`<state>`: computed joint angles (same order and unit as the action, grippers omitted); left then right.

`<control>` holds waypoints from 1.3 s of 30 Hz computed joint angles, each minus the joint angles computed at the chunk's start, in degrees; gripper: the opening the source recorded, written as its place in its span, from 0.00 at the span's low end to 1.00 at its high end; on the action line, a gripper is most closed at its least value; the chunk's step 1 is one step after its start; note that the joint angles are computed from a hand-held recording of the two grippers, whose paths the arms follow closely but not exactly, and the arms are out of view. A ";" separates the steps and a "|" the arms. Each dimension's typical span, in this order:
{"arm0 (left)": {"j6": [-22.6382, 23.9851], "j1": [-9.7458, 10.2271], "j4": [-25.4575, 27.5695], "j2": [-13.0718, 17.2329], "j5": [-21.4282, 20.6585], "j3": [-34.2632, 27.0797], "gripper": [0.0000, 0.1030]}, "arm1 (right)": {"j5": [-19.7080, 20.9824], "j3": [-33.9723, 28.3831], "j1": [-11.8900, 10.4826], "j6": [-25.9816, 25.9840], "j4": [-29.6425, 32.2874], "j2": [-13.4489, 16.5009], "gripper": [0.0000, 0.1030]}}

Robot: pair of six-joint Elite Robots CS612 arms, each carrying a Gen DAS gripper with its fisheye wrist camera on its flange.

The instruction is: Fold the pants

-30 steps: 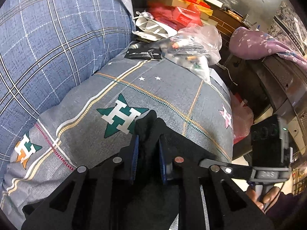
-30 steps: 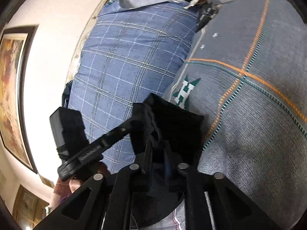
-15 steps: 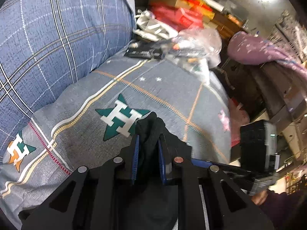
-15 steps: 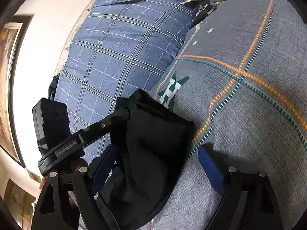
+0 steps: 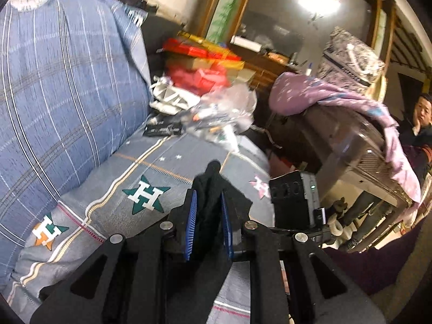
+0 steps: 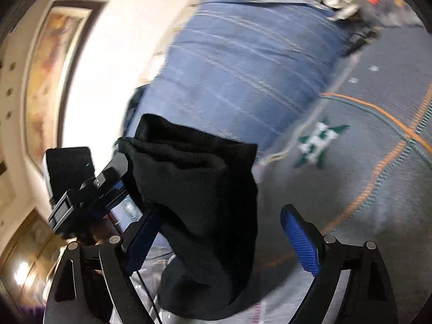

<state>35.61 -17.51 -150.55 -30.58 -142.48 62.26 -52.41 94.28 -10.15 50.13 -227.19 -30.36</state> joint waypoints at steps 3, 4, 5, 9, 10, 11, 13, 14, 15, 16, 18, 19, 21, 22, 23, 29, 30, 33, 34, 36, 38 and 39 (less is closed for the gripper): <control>1.36 0.95 -0.66 -0.87 -5.52 1.03 0.07 | 0.68 0.01 0.65 -0.95 -1.58 -0.59 0.89; 1.64 0.99 -1.73 -1.13 -5.59 1.49 0.07 | 0.47 0.32 0.88 -1.78 -1.69 -1.03 0.89; 1.78 0.86 -2.50 -1.47 -4.23 1.90 0.07 | 0.53 0.62 1.10 -2.97 -2.15 -1.42 0.87; -2.19 0.63 -5.62 -1.30 1.76 2.18 0.08 | -3.30 2.99 2.46 -13.20 1.77 -4.10 0.06; -4.14 0.77 -7.29 -0.90 3.27 2.08 0.08 | -5.70 3.62 2.82 -14.96 5.96 -4.91 0.03; -6.85 0.85 -8.61 -0.23 5.27 1.58 0.07 | -10.49 4.36 3.41 -16.52 11.96 -5.94 0.06; -10.93 0.77 -9.35 0.76 10.93 0.67 0.08 | -19.77 5.41 3.65 -15.77 21.43 -7.06 0.12; -11.89 0.63 -8.56 1.20 14.53 0.12 0.09 | -20.82 5.50 3.20 -11.80 22.57 -7.12 0.15; -13.25 0.61 -7.91 1.86 17.99 -0.71 0.10 | -19.46 5.78 2.39 -8.09 21.31 -6.85 0.21; -14.88 0.84 -7.04 2.57 19.47 -1.65 0.10 | -17.66 6.15 1.57 -5.40 19.52 -6.62 0.41; -19.04 1.52 -4.06 3.58 21.09 -3.18 0.16 | -17.48 6.97 1.12 -3.93 13.00 -6.25 0.69; -21.71 1.88 -0.76 3.86 22.43 -3.80 0.23 | -17.36 7.19 1.23 -4.76 11.03 -6.27 0.74; -23.15 2.67 1.77 3.78 21.37 -2.89 0.25 | -13.49 6.75 1.58 -10.00 10.69 -6.51 0.74; -24.05 2.80 0.21 3.07 22.78 -0.58 0.25 | -12.89 6.51 1.95 -12.34 11.69 -6.67 0.74; -24.81 2.96 -1.04 2.44 23.30 1.39 0.25 | -12.91 6.12 2.57 -15.10 13.47 -6.92 0.74; -34.91 3.41 -5.15 1.12 17.51 8.81 0.40 | -17.99 3.98 6.79 -28.84 20.87 -7.92 0.74; -35.84 3.24 -6.16 1.06 17.07 9.38 0.40 | -19.83 3.56 7.54 -30.60 21.50 -7.92 0.73; -38.52 2.56 -9.65 1.14 16.67 10.59 0.41 | -22.81 0.99 9.00 -32.80 25.55 -7.19 0.67; -39.03 2.35 -9.05 1.24 16.27 10.43 0.41 | -23.18 0.58 9.14 -32.84 26.41 -7.10 0.60; -40.62 2.07 -9.83 1.56 15.45 10.17 0.41 | -24.70 -1.28 9.71 -33.76 30.43 -6.58 0.47; -40.97 2.00 -10.38 1.92 15.01 9.75 0.41 | -26.11 -3.33 10.02 -34.69 34.95 -5.90 0.23; -41.23 1.81 -9.97 2.12 15.28 9.38 0.41 | -26.08 -3.92 9.94 -35.06 36.80 -5.67 0.18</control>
